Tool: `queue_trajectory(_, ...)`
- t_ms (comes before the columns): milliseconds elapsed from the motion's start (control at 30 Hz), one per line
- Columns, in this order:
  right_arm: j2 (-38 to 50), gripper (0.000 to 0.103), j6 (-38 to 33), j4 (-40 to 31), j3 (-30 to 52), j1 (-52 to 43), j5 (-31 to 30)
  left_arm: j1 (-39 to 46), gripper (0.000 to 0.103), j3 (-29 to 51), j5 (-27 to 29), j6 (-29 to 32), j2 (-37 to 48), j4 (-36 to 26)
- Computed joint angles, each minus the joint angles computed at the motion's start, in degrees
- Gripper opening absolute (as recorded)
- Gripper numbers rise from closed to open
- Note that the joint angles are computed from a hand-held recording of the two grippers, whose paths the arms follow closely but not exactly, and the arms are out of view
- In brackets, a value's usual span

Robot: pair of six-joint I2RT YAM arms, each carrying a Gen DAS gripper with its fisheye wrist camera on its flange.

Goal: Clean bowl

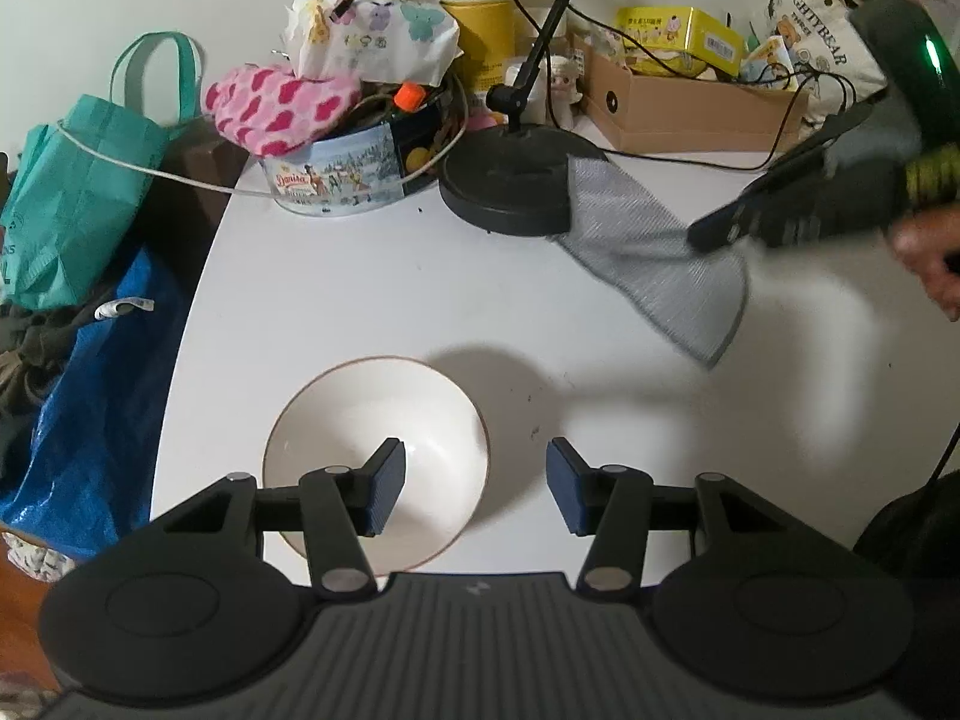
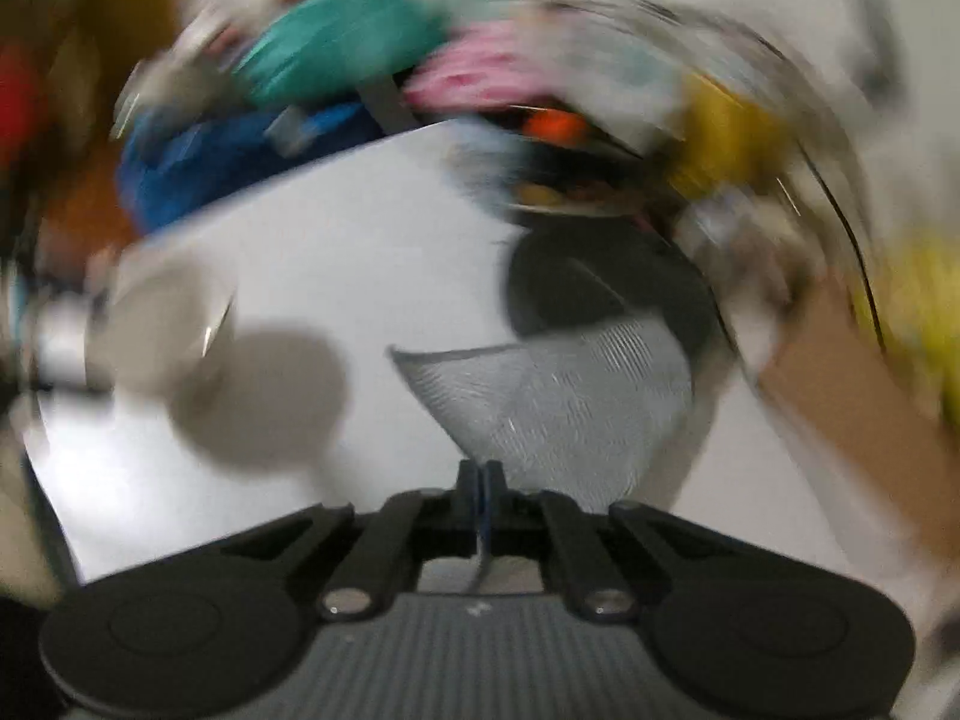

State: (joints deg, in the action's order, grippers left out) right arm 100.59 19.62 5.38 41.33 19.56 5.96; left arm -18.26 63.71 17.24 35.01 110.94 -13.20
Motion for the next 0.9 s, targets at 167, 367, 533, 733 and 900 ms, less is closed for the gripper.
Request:
queue_trajectory(167,-3.81,0.002,18.69,3.46,-9.45,-8.73,1.21,-0.37,0.050,0.76,-0.03,0.53,0.46,-0.52)
queue_trajectory(367,-4.74,0.008,19.78,4.52,-14.03,-14.47,-0.29,-1.60,0.050,2.08,0.30,0.49,1.05,-0.90)
queue_trajectory(533,-6.90,0.062,-0.56,-0.12,-10.41,-5.18,7.38,-2.49,0.050,1.91,0.08,0.23,1.00,-0.78)
queue_trajectory(733,1.33,0.071,-16.58,0.89,-3.76,0.68,11.47,-3.11,0.050,1.09,-0.25,-0.02,0.52,-0.43)
queue_trajectory(900,10.14,0.050,-21.39,-2.09,2.92,2.43,10.86,-2.55,0.050,0.41,-0.59,-0.67,-0.27,-0.17)
